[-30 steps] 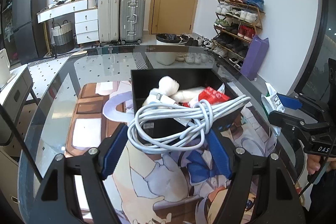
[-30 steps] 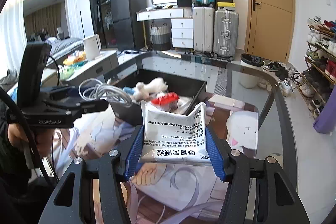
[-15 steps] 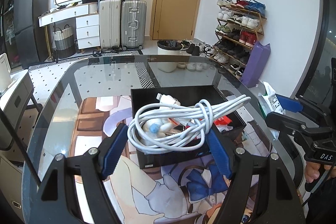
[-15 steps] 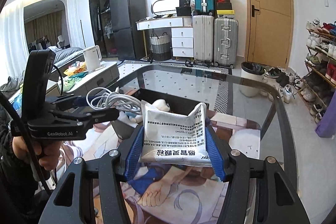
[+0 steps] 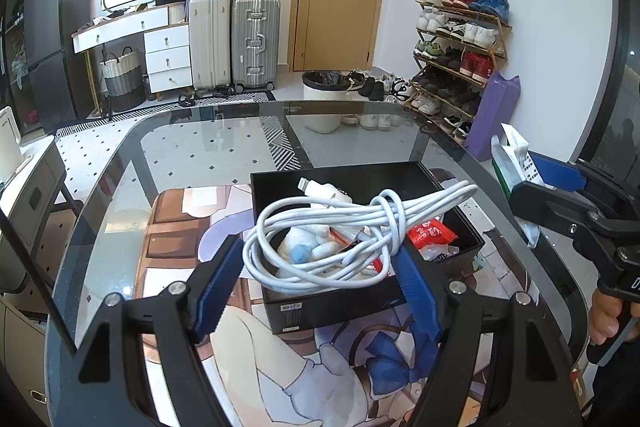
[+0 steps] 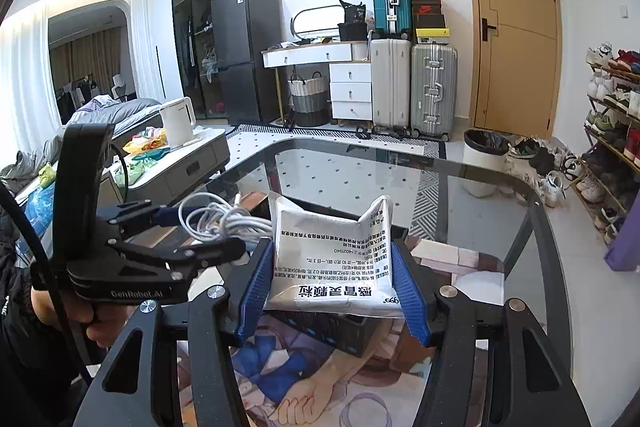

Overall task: Organize soft objects
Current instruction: 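Carry the cable bundle and sachet over the black box and open both tools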

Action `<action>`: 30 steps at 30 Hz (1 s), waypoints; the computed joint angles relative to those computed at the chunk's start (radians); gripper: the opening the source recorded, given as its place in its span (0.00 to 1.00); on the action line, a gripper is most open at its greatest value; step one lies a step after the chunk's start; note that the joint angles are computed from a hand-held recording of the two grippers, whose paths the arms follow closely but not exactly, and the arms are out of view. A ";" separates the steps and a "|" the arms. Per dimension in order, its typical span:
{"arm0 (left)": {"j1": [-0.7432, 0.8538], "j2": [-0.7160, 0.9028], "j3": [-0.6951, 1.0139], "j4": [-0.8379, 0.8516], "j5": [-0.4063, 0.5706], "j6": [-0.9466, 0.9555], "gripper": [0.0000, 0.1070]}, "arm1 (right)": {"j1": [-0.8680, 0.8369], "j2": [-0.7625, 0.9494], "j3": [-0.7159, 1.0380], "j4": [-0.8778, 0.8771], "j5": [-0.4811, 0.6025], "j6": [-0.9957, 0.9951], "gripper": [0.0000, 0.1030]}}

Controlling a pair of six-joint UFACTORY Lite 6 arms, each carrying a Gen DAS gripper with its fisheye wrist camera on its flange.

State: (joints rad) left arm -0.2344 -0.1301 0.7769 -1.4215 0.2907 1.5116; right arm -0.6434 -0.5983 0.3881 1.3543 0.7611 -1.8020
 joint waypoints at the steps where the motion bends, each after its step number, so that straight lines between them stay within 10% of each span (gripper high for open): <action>1: -0.005 0.007 0.005 0.003 -0.008 -0.006 0.70 | 0.010 -0.006 -0.001 0.002 -0.007 0.008 0.57; 30: -0.091 0.156 0.093 -0.173 -0.092 0.164 0.70 | 0.274 0.206 0.113 0.284 -0.233 -0.119 0.57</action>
